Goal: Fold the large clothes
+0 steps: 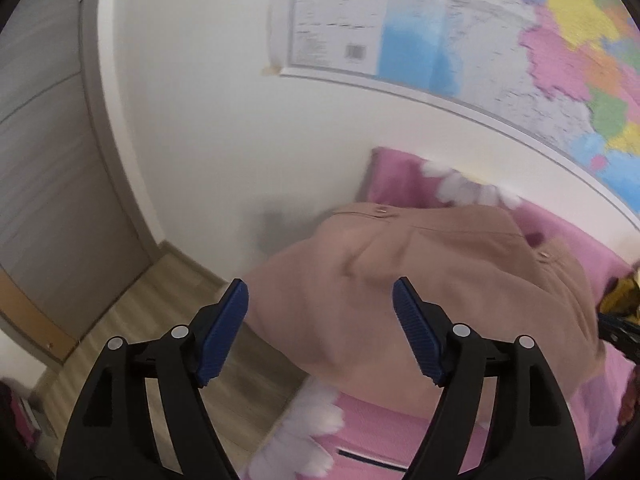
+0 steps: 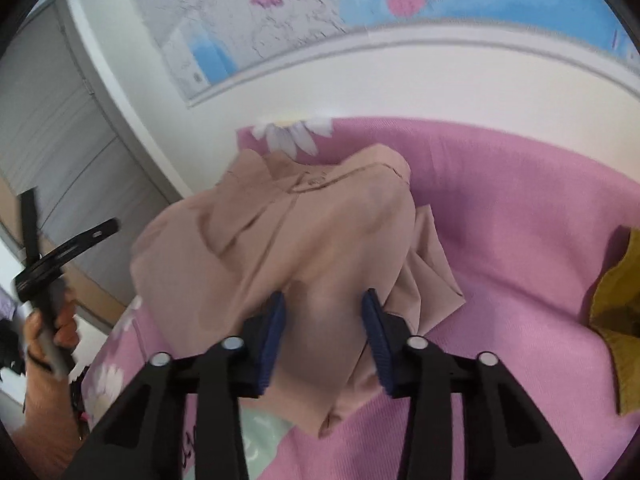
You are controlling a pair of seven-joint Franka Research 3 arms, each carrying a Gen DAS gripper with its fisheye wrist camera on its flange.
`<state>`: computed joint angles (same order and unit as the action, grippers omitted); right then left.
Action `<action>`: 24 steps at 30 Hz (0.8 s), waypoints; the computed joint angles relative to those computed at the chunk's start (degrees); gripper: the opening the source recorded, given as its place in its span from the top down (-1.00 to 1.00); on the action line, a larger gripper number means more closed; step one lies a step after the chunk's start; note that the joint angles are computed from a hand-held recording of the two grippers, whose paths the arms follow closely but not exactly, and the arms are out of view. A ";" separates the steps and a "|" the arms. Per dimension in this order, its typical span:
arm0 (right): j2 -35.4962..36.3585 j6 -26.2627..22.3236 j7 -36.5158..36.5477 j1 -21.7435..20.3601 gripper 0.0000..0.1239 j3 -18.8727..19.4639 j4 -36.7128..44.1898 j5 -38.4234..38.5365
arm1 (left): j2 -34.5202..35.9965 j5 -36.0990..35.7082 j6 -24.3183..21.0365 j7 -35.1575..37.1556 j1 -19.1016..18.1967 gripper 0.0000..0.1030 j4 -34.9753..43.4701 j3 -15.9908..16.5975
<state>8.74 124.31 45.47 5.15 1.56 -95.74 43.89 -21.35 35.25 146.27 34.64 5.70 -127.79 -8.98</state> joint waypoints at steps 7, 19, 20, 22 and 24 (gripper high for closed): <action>1.56 0.58 2.23 0.25 0.44 0.14 0.59 -2.29 | 2.87 0.66 0.74 -0.43 -2.97 -0.44 1.47 -2.88; -8.33 11.59 -8.90 2.32 0.20 -0.10 -10.33 -0.16 | 6.72 6.40 0.27 -6.38 -6.62 -0.72 2.96 -5.05; -8.72 11.59 -10.08 2.72 0.17 -0.15 -10.83 0.07 | 6.89 7.06 0.02 -7.36 -6.85 -0.77 3.05 -5.23; -9.08 12.65 -11.53 3.66 0.13 -0.02 -11.91 -0.66 | 7.06 8.11 -0.86 -8.80 -7.33 -0.79 3.26 -5.43; -9.02 12.98 -11.45 4.25 0.11 -0.10 -12.39 -1.15 | 7.47 9.38 -2.45 -9.77 -7.82 -0.82 3.81 -5.71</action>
